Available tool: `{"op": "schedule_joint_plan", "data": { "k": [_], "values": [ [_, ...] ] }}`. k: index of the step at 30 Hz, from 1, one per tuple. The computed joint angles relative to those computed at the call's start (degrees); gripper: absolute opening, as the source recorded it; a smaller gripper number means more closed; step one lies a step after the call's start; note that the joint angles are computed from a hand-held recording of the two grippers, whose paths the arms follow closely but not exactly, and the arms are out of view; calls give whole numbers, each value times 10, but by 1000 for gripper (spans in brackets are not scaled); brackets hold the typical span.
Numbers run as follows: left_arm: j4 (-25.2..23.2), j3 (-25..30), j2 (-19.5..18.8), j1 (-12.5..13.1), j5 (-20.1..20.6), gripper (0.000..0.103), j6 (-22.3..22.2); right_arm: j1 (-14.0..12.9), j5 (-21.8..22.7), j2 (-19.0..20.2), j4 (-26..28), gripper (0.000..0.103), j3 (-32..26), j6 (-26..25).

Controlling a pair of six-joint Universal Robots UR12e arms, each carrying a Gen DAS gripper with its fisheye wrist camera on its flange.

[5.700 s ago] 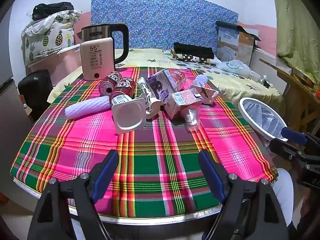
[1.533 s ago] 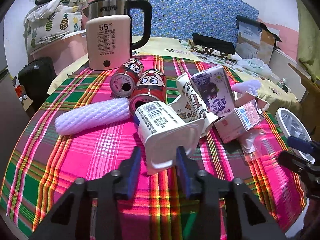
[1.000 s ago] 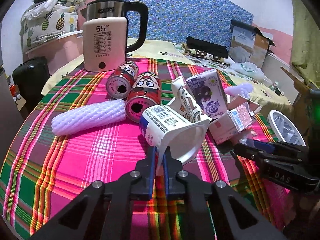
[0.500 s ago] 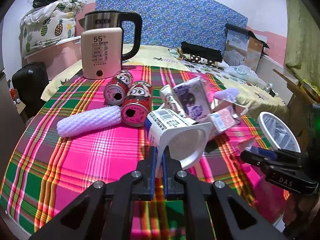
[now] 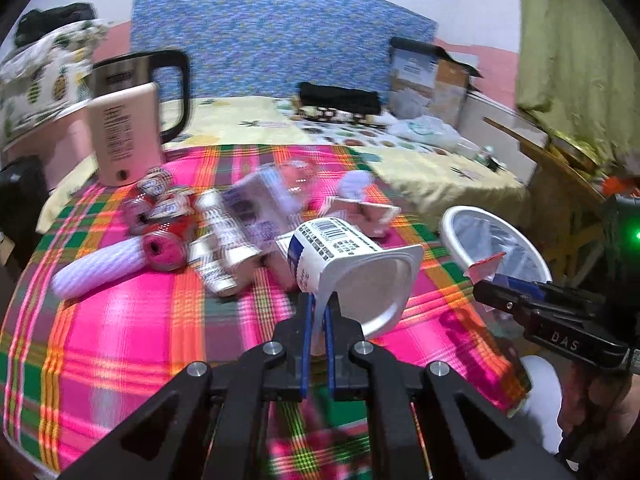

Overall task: Collect trash
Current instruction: 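Carry both cups to the trash bin and open both tools to drop them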

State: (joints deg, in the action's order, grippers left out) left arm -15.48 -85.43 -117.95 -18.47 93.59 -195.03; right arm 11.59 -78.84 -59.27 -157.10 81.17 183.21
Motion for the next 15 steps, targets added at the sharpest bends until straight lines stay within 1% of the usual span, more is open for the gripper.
{"op": "schedule_joint_plan", "data": {
  "k": [7, 15],
  "values": [
    [-29, 69, -40, -15, -57, 6, 44, -18, -43, -10, -19, 31, 19, 37],
    [-81, 153, -88, -28, -106, 6, 90, -34, -79, -11, -15, 31, 27, 62]
  ]
}}
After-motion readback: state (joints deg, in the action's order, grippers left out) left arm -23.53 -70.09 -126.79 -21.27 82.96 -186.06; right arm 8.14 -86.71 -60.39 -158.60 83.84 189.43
